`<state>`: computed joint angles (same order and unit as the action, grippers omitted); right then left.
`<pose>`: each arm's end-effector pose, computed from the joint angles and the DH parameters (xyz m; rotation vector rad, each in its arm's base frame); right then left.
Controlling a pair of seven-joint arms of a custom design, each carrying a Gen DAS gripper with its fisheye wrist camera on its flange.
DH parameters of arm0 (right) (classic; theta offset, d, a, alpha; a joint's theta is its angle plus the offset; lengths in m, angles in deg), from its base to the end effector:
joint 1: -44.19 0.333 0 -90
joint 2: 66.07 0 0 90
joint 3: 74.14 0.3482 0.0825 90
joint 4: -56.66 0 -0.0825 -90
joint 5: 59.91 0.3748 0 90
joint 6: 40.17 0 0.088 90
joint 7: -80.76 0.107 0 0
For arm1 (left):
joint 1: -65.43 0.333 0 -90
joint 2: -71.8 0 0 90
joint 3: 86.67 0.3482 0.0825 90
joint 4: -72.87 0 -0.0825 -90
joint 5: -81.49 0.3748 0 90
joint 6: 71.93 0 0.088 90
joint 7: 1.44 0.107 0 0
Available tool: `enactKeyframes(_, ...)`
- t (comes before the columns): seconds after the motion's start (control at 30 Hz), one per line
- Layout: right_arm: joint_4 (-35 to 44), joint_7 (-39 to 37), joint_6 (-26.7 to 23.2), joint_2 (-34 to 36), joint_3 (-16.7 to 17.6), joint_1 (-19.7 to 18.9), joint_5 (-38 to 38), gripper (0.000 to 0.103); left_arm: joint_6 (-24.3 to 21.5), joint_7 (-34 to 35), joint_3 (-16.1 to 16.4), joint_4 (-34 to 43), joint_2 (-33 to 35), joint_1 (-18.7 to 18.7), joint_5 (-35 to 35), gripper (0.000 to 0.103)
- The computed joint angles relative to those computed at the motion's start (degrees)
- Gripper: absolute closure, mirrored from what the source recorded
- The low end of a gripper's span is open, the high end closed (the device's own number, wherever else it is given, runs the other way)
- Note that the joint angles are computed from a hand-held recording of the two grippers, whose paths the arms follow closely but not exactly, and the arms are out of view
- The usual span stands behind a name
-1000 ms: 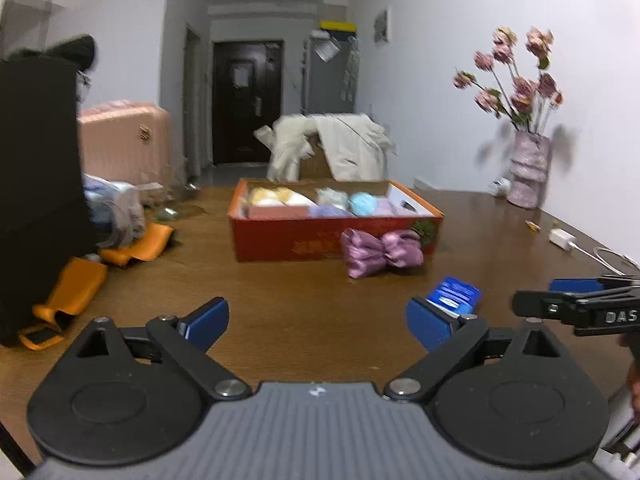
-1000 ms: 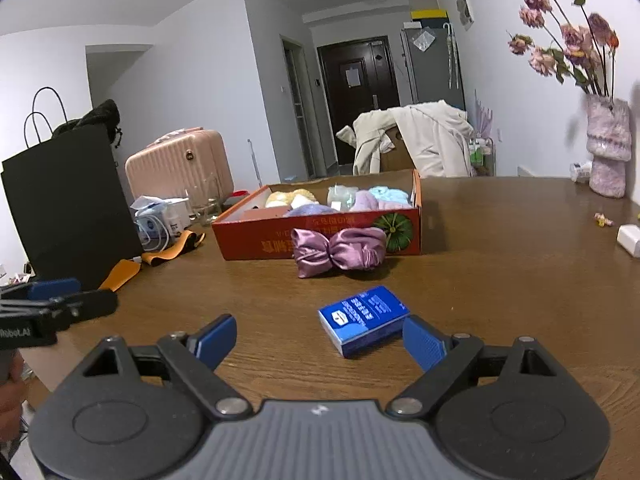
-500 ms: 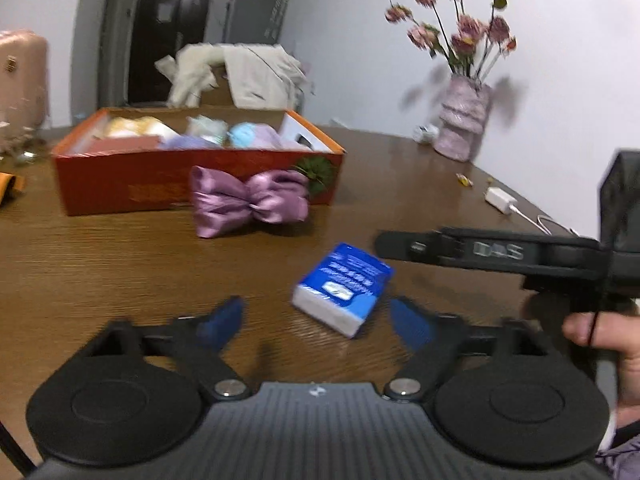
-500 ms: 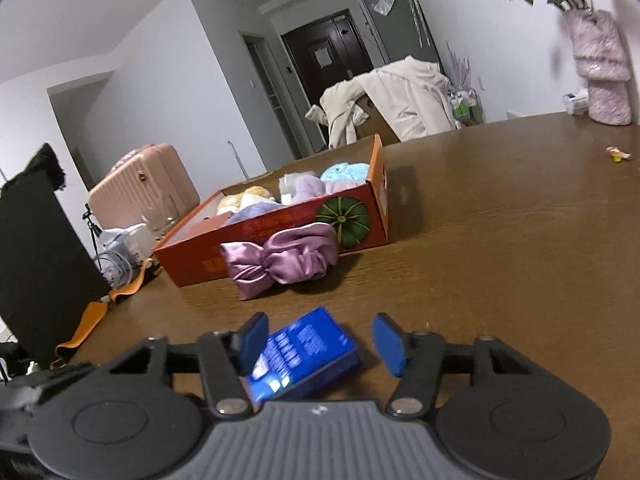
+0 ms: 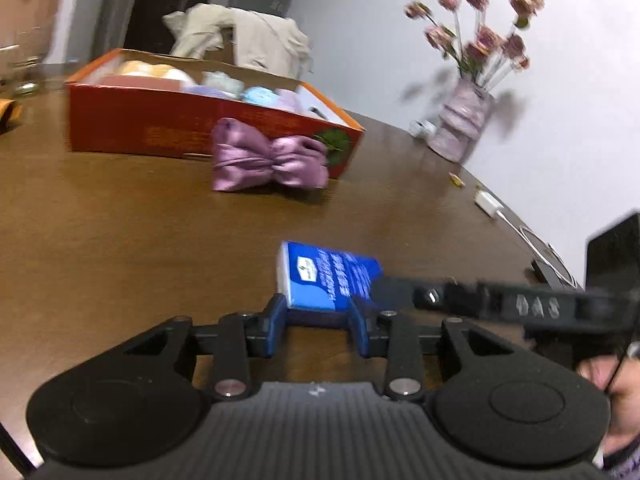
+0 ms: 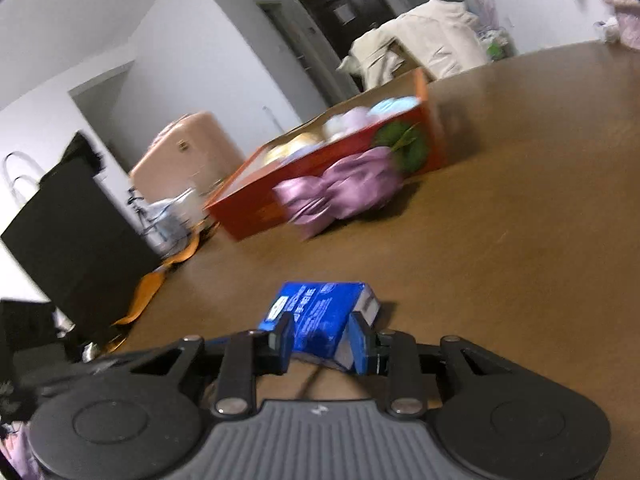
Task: Organize soft objects
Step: 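Lift the blue card box with both grippers and lower it into the box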
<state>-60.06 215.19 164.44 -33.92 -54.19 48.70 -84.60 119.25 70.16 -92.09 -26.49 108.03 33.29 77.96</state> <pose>0.5836 0.2866 0.3396 -1.4931 1.5032 -0.0953 0.5929 -0.4283 0.3682 -1.6260 2.0297 -1.3368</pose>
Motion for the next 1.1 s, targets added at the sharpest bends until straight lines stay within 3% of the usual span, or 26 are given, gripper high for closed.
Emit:
enactKeyframes(0.1, -0.6, -2.7, 0.0, -1.3, -3.5, 5.3, 3.9, 0.073, 0.9, -1.1, 2.1, -3.1, -2.2, -1.7, -1.7, 0.069)
enactKeyframes(0.23, -0.6, -2.5, 1.1, -1.4, -2.3, 4.6, 3.7, 0.073, 4.1, 0.3, 3.3, -6.7, -4.6, -2.6, -2.3, 0.069)
enactKeyframes(0.33, -0.9, -3.9, 1.3, -2.2, -5.7, 8.3, 8.4, 0.068, 5.0, 1.7, 5.8, -7.3, -5.0, -5.0, -5.4, 0.067)
enactKeyframes(0.37, -0.5, -3.9, 1.2, -1.9, -5.8, 8.5, 9.0, 0.066, 5.0, 2.0, 5.2, -7.1, -4.7, -4.4, -5.8, 0.067)
enactKeyframes(0.43, 0.3, -3.8, 0.4, -1.1, -5.6, 8.5, 9.7, 0.066, 4.7, 1.4, -0.3, -5.6, -3.4, 1.0, -3.8, 0.067)
enactKeyframes(0.5, 0.9, -4.4, -0.7, -0.5, -6.3, 9.5, 11.3, 0.066, 2.1, 0.6, -2.3, -4.2, -2.4, 3.0, -3.8, 0.067)
enactKeyframes(0.6, 1.4, -2.8, -0.3, 1.1, -2.8, 6.5, 9.9, 0.066, 2.2, -0.3, -10.7, -3.7, -0.7, 10.6, 0.2, 0.070)
enactKeyframes(0.93, 0.7, -7.1, 0.5, -2.3, -8.7, 13.4, 16.1, 0.067, 5.5, -2.0, -10.5, -3.5, -1.5, 10.8, 3.3, 0.070)
enactKeyframes(1.1, 7.2, -9.1, -1.2, -1.6, -7.3, 9.3, 13.0, 0.067, 1.0, 0.2, -10.9, 10.6, 3.4, 11.3, 6.5, 0.070)
